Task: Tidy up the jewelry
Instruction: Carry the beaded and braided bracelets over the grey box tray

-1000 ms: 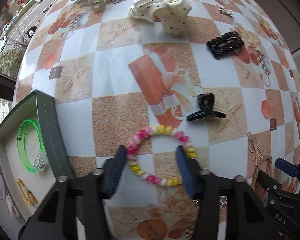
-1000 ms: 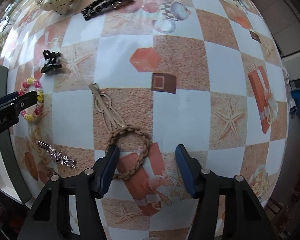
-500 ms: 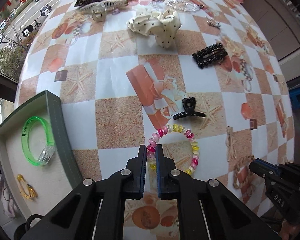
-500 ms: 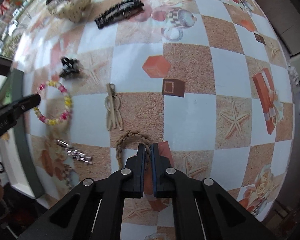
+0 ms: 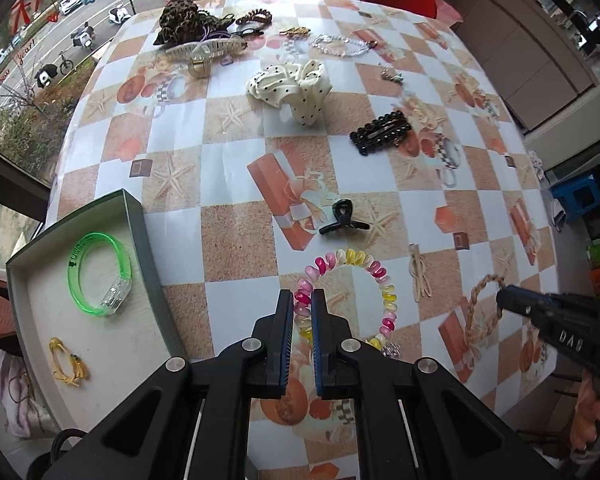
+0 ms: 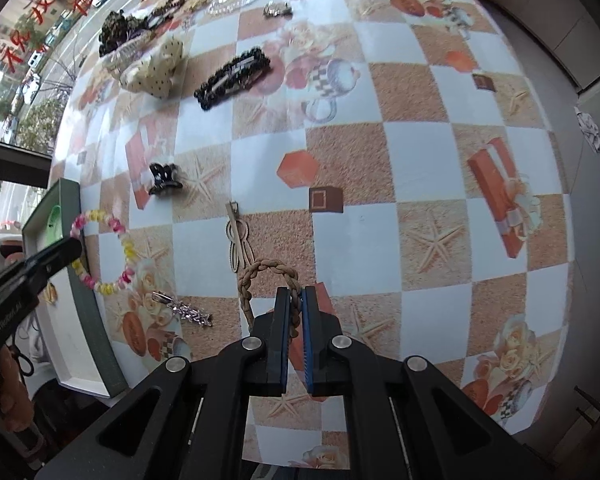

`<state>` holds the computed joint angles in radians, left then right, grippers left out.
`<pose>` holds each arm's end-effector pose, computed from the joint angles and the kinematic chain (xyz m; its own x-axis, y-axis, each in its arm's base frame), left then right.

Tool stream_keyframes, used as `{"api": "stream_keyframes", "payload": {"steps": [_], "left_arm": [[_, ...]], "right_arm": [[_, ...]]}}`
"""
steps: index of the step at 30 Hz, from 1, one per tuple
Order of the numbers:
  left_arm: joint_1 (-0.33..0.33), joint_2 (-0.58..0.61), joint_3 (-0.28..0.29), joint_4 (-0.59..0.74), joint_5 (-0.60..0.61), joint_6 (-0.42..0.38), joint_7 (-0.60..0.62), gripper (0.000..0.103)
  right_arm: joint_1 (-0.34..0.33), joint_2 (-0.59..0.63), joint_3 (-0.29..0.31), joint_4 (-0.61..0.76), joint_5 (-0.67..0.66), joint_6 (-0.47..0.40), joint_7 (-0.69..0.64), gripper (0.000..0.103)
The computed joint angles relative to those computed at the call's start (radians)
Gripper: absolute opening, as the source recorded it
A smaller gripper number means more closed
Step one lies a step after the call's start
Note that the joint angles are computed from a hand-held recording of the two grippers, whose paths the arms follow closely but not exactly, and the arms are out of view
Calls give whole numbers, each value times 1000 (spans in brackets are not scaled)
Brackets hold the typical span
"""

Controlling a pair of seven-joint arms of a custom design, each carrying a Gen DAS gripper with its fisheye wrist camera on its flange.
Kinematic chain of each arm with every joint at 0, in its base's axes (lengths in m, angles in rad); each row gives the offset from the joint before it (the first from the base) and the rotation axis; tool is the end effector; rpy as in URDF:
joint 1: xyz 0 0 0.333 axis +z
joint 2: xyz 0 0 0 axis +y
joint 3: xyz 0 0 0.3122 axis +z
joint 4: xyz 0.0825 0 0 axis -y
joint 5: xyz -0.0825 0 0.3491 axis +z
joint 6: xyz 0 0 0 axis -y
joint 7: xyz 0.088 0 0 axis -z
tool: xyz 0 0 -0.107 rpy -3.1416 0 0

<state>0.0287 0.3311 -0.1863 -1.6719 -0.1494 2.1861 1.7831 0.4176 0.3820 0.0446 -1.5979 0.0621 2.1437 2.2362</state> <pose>0.6299 -0.0924 0.4448 -0.2884 -0.9452 0.1533 -0.9436 0.2534 -0.2130 0.5826 0.2889 0.4379 -0.2257 -0.9613 -0.1578 -0.9672 0.2405 -0.0819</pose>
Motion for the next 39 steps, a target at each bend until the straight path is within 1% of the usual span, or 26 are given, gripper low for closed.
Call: {"api": "stream_keyframes", "payload": {"steps": [8, 17, 22, 31, 35, 39], "left_arm": [[17, -36, -5, -18, -45, -2, 61, 12], [40, -71, 12, -37, -92, 9, 118, 12], [55, -86, 23, -52, -112, 17, 136, 12], [88, -123, 49, -102, -147, 39, 158, 12], [103, -137, 63, -126, -151, 50, 154, 12], [117, -149, 76, -148, -154, 61, 144, 12]], "right_arm": [[3, -57, -3, -22, -23, 7, 47, 6], [24, -19, 4, 69, -50, -22, 61, 6], [41, 18, 5, 143, -63, -49, 54, 6], [79, 122, 4, 329, -67, -120, 21, 6], [99, 190, 3, 446, -65, -166, -8, 6], [121, 278, 3, 598, -57, -226, -45, 6]]}}
